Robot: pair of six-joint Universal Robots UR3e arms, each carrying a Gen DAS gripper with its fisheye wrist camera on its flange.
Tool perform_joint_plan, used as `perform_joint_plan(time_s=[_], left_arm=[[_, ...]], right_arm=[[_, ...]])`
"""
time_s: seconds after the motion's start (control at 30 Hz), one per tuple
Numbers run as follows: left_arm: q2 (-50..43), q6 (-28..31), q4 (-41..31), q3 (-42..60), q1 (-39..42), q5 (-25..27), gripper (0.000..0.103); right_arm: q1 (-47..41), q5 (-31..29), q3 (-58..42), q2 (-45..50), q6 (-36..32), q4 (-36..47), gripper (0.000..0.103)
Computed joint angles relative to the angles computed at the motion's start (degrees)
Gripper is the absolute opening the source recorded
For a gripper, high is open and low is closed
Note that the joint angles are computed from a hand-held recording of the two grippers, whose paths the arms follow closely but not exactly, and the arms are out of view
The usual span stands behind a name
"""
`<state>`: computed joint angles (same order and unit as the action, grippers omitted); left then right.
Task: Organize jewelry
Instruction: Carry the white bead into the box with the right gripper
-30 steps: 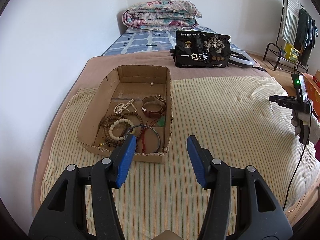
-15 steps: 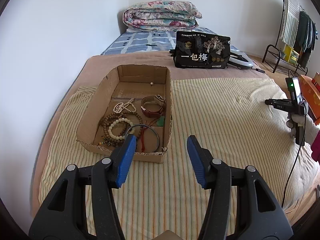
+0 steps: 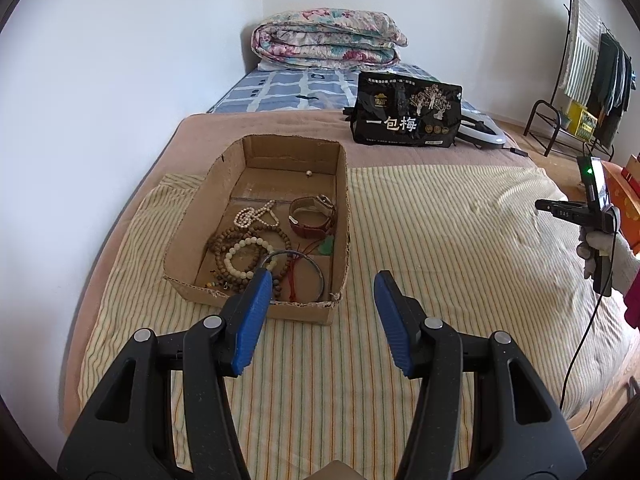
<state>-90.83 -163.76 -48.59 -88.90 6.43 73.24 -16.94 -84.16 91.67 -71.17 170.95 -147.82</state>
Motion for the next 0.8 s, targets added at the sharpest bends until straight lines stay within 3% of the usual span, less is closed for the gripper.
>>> perform_joint_plan(time_s=[0.43, 0.67, 0.8], left_arm=[[6.3, 1.7, -3.3, -3.2, 8.4, -6.3, 0.055], [8.5, 3.3, -5.2, -4.2, 13.1, -9.1, 0.055], [9.0, 4.1, -5.9, -4.3, 16.0, -10.7, 0.055]], right_arm=[[10.4, -0.4, -12.6, -1.4, 4.6, 8.2, 0.006], [19.0, -0.5, -30.8, 6.5, 6.2, 15.8, 0.006], [23.7, -0.9, -46.8, 14.5, 6.9, 22.7, 0.006]])
